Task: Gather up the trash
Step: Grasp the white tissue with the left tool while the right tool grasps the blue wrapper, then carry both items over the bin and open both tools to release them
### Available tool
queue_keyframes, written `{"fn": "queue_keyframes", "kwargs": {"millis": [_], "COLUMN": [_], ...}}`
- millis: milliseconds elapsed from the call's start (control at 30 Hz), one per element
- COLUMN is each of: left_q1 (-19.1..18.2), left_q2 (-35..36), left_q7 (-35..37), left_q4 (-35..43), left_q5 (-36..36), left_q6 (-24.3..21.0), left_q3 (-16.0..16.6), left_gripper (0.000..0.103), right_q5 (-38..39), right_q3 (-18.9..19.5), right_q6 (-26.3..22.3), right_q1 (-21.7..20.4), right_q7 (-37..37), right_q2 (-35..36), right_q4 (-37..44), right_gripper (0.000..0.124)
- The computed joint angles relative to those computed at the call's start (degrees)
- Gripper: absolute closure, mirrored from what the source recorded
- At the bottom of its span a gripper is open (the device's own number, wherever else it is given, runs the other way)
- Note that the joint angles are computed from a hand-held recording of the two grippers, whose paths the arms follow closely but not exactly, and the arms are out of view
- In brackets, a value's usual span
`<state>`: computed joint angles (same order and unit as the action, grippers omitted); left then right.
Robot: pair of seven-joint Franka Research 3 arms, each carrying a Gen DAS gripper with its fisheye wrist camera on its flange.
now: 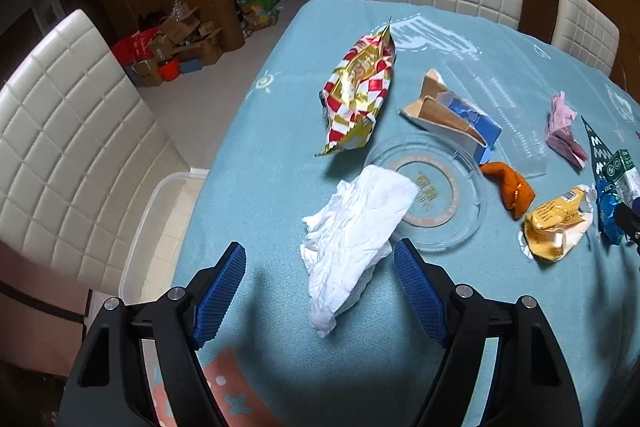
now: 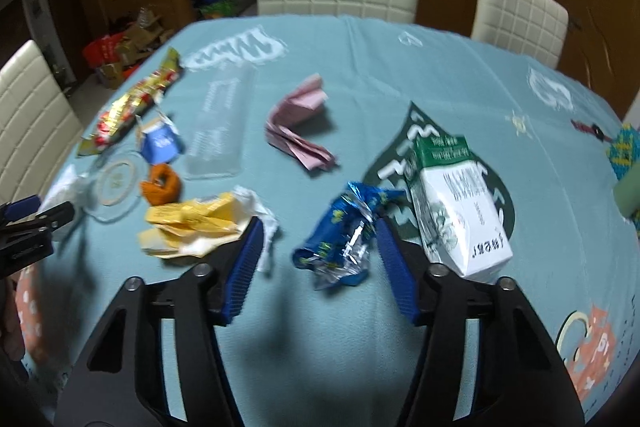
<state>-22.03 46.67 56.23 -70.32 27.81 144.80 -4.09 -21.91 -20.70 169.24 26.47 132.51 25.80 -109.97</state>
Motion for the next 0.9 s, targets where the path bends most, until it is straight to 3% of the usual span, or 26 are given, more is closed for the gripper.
{"fn": "queue_keyframes", "kwargs": {"millis": [100, 200, 267, 467, 600, 733, 900], "left_q1": [1.06, 1.32, 1.32, 1.17, 1.54, 2.26, 2.87], "left_q2": [0.45, 0.70, 0.45, -2.05, -4.97, -8.10, -12.36], "left_q7": [1.42, 3.22, 4.11, 3.35, 2.12, 1.06, -1.37], "left_q4": [-0.11, -0.12, -0.55, -4.05, -8.21, -12.82, -19.05], "left_q5": [-1.75, -2.93, -3.29, -2.95, -2.39, -1.54, 0.77], "left_q6": [0.47, 0.59, 1.26, 5.28, 7.95, 10.39, 13.73], "left_q3": [-1.46, -2.23, -2.42, -1.55, -1.19, -1.01, 0.24], "left_gripper": [0.047, 0.077, 0.083, 0.086, 0.086, 0.086, 0.086], "right_q5": [4.56, 3.34, 1.90, -1.08, -2.13, -2.34, -0.65], "right_q3": [4.40, 1.90, -0.58, -4.70, -5.45, -5.29, -2.49], "right_q6": [-1.92, -0.21, 1.01, 3.13, 4.59, 5.54, 6.36], "right_q1": [-3.96, -1.53, 0.88, 5.33, 7.05, 8.37, 8.37], "right_q7": [-3.48, -1.96, -0.36, 1.04, 0.77, -0.19, -3.66], "right_q2": [0.89, 1.21, 1.23, 0.63, -0.36, -1.06, -0.93], "right_q4": [0.93, 0.37, 0.04, -0.13, -0.76, -1.10, 0.09], "right_gripper": [0.088, 0.099, 0.104, 0.104, 0.104, 0.104, 0.104]}}
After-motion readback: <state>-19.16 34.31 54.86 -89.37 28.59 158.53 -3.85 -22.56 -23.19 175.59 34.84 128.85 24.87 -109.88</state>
